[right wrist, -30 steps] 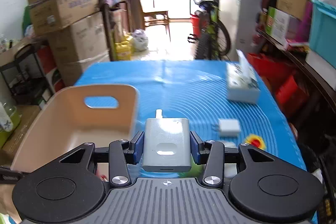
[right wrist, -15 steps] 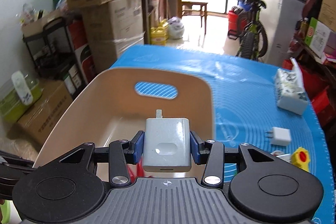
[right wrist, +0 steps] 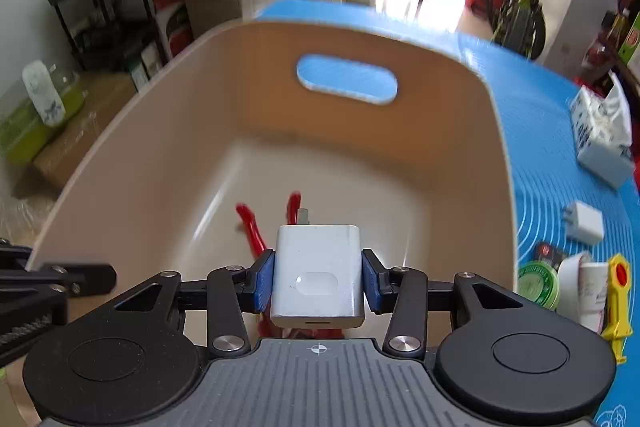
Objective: Organize rigid objects
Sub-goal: 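Move the white charger into the bin and release it with the right tool, then grasp the white tape roll with the right tool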
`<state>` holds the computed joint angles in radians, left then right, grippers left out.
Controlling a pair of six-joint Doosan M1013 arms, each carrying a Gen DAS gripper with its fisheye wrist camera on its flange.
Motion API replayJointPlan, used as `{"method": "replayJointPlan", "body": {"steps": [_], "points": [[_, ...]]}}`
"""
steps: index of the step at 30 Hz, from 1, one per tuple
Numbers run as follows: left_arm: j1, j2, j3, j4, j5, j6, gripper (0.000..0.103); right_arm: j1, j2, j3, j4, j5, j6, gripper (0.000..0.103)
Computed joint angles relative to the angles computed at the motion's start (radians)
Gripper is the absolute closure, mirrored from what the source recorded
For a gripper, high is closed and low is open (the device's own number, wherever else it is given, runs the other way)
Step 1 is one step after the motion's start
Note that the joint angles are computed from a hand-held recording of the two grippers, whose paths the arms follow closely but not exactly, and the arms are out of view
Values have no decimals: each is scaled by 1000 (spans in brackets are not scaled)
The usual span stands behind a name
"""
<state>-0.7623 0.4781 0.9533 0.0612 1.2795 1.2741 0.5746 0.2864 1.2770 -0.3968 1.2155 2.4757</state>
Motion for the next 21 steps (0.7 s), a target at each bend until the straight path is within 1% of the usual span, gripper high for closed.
{"method": "replayJointPlan", "body": {"steps": [3,8,10,11,14,18,21], "points": [[0,0,-1,-2,-1,1,99,-19,15,-20,73,44,-34,53],[0,1,-2,-2,-1,2,99,-21,14,-21,84,49,-24,53],[2,1,-3,-3,1,2,99,-18,4,-11,68,26,-7,52],[3,2,-3,-5,3,2,99,-17,-3,-3,58,12,2,45],[3,1,-4,-6,3,3,99,-14,-30,23,48,-42,19,42],[3,1,-4,-6,4,4,99,4,-71,53,-11,-94,41,41],[3,1,-4,-5,4,4,99,17,-106,78,-86,-107,80,39]]}}
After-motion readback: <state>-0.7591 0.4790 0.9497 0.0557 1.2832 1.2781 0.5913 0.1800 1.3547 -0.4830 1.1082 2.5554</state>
